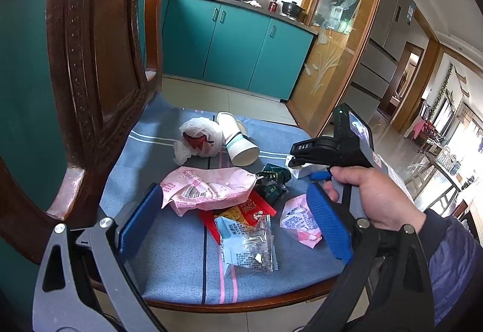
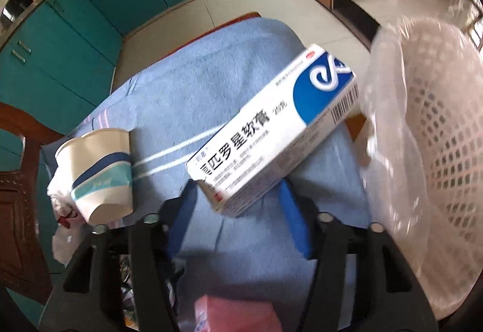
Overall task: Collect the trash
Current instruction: 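Lower the right tool onto the white medicine box and grasp it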
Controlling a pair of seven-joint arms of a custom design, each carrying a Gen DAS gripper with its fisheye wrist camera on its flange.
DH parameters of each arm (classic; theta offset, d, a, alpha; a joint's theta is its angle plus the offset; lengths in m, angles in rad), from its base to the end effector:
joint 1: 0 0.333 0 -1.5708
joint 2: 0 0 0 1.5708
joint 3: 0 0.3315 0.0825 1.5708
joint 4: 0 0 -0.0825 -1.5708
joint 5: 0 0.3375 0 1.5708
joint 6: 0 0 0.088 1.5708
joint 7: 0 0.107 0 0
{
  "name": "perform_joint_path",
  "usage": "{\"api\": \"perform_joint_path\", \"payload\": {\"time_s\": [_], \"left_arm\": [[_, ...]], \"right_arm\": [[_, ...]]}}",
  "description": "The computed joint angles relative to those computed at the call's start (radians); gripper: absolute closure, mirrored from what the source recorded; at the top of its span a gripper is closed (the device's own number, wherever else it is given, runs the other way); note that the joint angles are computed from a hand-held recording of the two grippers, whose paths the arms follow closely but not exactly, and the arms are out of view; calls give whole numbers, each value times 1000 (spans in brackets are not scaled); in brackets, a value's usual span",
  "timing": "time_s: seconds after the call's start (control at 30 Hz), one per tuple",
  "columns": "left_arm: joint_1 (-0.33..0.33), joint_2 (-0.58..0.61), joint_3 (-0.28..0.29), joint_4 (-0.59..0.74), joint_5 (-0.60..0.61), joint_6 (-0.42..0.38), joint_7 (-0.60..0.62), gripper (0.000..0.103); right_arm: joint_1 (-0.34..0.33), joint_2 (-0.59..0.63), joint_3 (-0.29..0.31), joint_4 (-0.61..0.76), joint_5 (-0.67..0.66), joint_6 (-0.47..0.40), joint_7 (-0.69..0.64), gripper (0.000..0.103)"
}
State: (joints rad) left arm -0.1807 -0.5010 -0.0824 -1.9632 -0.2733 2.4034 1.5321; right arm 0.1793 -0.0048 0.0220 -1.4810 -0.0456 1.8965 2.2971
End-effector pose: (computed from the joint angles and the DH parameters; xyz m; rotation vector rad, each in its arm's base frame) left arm 0.3616 -0.1141 0.7894 -1.6570 1.8787 -1.2042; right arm 0.5230 0.1034 0.7172 -1.3782 2.3761 -0.2457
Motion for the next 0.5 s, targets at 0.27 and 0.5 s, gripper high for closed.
{"api": "perform_joint_path", "payload": {"time_s": [0.27, 0.5], "left_arm": [[-3, 7, -2, 5, -2, -7, -1, 8], [-5, 15, -12, 10, 6, -12, -5, 8]], "right_arm": [[-42, -90, -44, -159, 239, 126, -227, 90], [-79, -149, -70, -167, 358, 121, -218, 46]]}}
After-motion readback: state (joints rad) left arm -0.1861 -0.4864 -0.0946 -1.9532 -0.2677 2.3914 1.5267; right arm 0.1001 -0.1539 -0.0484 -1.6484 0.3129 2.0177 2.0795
